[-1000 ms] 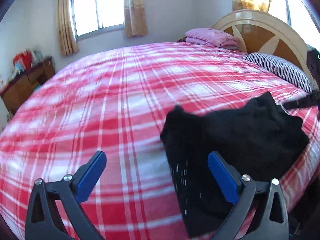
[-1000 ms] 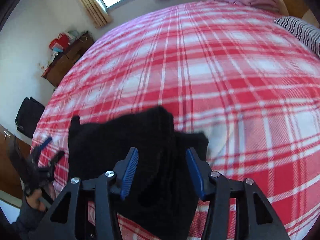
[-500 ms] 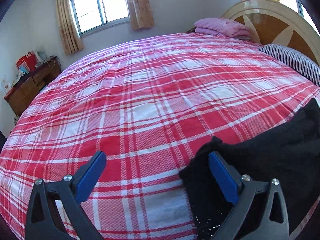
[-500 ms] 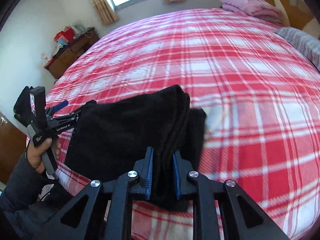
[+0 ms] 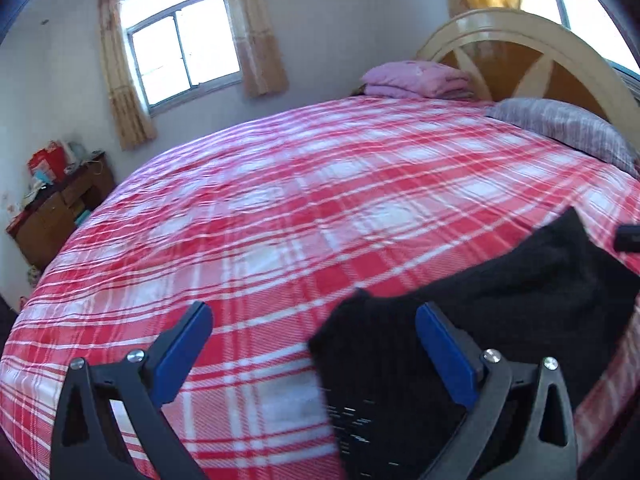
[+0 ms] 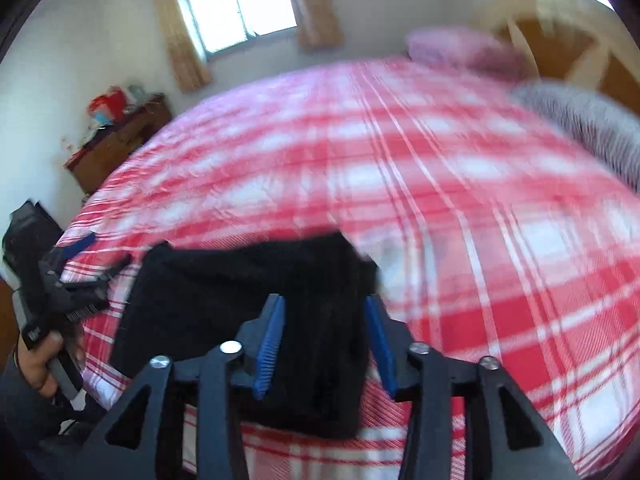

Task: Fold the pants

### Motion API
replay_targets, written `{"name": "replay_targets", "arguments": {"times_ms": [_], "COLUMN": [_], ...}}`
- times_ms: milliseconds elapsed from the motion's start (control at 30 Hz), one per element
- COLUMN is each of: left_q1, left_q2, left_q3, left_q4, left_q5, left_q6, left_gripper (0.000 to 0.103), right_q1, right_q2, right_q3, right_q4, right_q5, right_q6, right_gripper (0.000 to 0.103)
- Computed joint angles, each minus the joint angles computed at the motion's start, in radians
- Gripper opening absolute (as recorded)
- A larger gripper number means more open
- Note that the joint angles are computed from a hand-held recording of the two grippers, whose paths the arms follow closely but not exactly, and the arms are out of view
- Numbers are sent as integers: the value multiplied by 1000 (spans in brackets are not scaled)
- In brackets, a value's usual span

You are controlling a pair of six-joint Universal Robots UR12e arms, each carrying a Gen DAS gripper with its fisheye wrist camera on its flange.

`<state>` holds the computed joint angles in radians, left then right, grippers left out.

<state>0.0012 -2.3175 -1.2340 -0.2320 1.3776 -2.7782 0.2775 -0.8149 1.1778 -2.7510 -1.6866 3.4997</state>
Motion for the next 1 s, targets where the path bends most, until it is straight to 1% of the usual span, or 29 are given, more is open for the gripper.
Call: {"name": "replay_targets", "arguments": {"times_ms": [33, 100, 133, 167, 200, 233, 267, 300, 333, 367, 433, 500, 567, 633, 667, 733, 800, 867, 1000], "left_q1": [-5, -15, -19, -21, -23, -24, -23, -20, -20, -19, -17, -17, -17, -13, -11, -8, -6, -7, -8], "left_q2": [0, -5, -7, -10, -14, -16, -18, -17, -16, -16, -18, -16, -10, 0, 5, 14, 21, 25, 25], "left_q3": [0, 1, 3, 6, 11, 12, 10, 10, 9, 10, 13, 9, 4, -8, -13, -24, -32, -38, -40], "left_q4": [-12, -26, -47, -72, -98, -99, -96, -105, -112, -118, -126, -127, -130, -127, -125, -128, -135, -139, -159], "left_q5": [2, 14, 17, 17, 20, 23, 17, 2, -3, -9, -17, -17, -13, -22, -26, -40, -55, -66, -77], "left_q6": [15, 40, 52, 64, 81, 85, 84, 77, 72, 66, 55, 49, 52, 54, 56, 55, 59, 70, 74], "left_gripper": [103, 103, 103, 103, 103, 103, 103, 103, 103, 103, 103, 103, 103, 103, 103, 103, 103, 103, 103], "right_q1": [4, 9, 12, 16, 18, 17, 14, 7, 4, 3, 5, 8, 6, 9, 9, 18, 25, 26, 21], "right_q2": [7, 22, 32, 45, 58, 72, 81, 83, 83, 80, 74, 71, 63, 45, 43, 23, 7, -7, -8], "right_q3": [-15, -43, -60, -80, -103, -130, -142, -135, -123, -107, -93, -89, -71, -44, -39, -8, 19, 44, 57], "right_q4": [-11, 0, 12, 41, 89, 156, 193, 188, 161, 130, 118, 107, 69, 33, 23, -4, -11, -3, 11], "right_q5": [26, 76, 91, 92, 79, 63, 67, 84, 97, 95, 87, 81, 89, 79, 75, 40, 23, 24, 15], "right_q6": [-32, -75, -98, -113, -112, -90, -64, -58, -71, -102, -139, -137, -116, -89, -91, -112, -127, -128, -134], "right_gripper": [54, 55, 57, 57, 57, 57, 57, 57, 57, 57, 57, 57, 57, 57, 58, 59, 59, 59, 59]}}
